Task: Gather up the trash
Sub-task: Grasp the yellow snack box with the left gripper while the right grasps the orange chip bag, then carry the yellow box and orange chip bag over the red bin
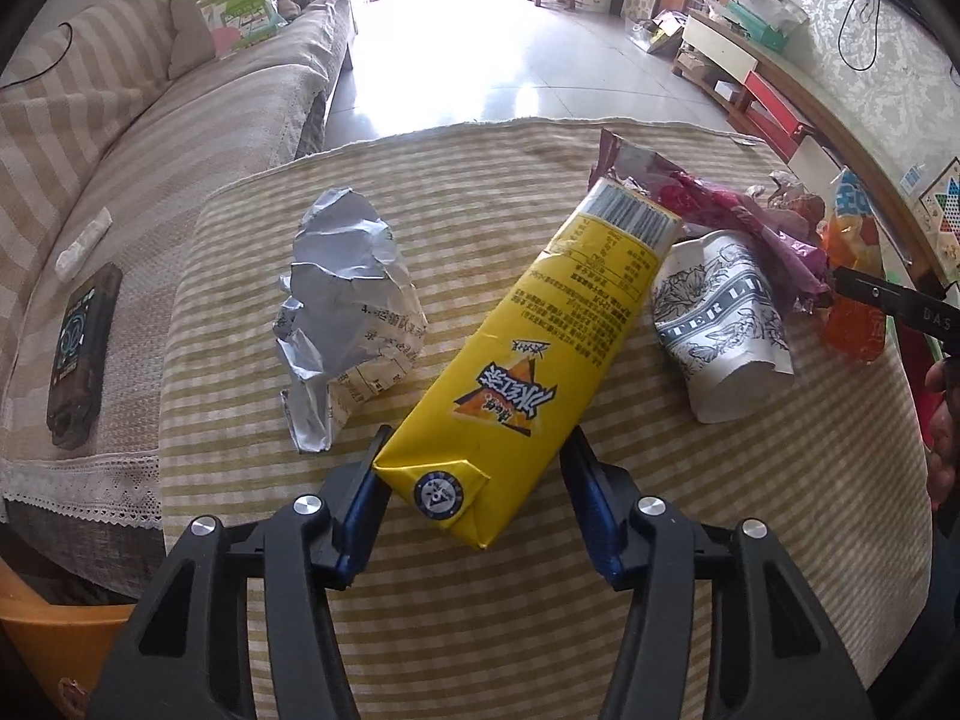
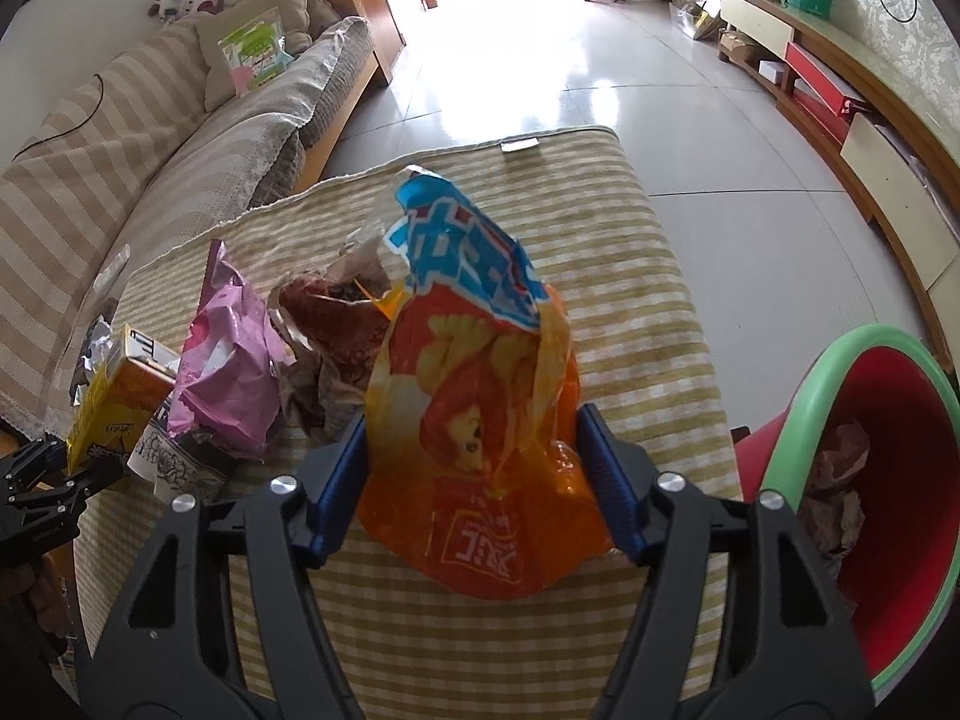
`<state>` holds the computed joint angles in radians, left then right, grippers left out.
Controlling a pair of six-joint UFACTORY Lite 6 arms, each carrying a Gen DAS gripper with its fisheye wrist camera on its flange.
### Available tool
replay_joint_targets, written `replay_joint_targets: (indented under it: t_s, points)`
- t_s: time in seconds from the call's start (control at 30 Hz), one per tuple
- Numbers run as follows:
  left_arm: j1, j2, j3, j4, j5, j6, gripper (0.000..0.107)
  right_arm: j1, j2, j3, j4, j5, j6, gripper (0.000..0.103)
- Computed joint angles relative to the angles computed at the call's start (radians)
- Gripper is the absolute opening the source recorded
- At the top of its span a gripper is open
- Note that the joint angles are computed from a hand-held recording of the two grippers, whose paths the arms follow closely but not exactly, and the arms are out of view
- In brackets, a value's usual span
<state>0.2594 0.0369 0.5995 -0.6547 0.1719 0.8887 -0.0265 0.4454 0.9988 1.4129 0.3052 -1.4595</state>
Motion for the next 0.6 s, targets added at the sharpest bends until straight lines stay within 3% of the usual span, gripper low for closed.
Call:
replay_joint_targets:
  t_s: [0.33,0.6]
  points:
    - [-0.004,-0.188,-0.144,-0.073,0.017,0.069,0.045,0.004,-0.121,-0.106,-0.008,-0.002,-0.022,0.06]
    - [0.002,-0.426,-0.243,0.089,0.105,-0.121,0.044,-0.012,-0.315,-0.227,-0.083,0.031,0.037,0.06]
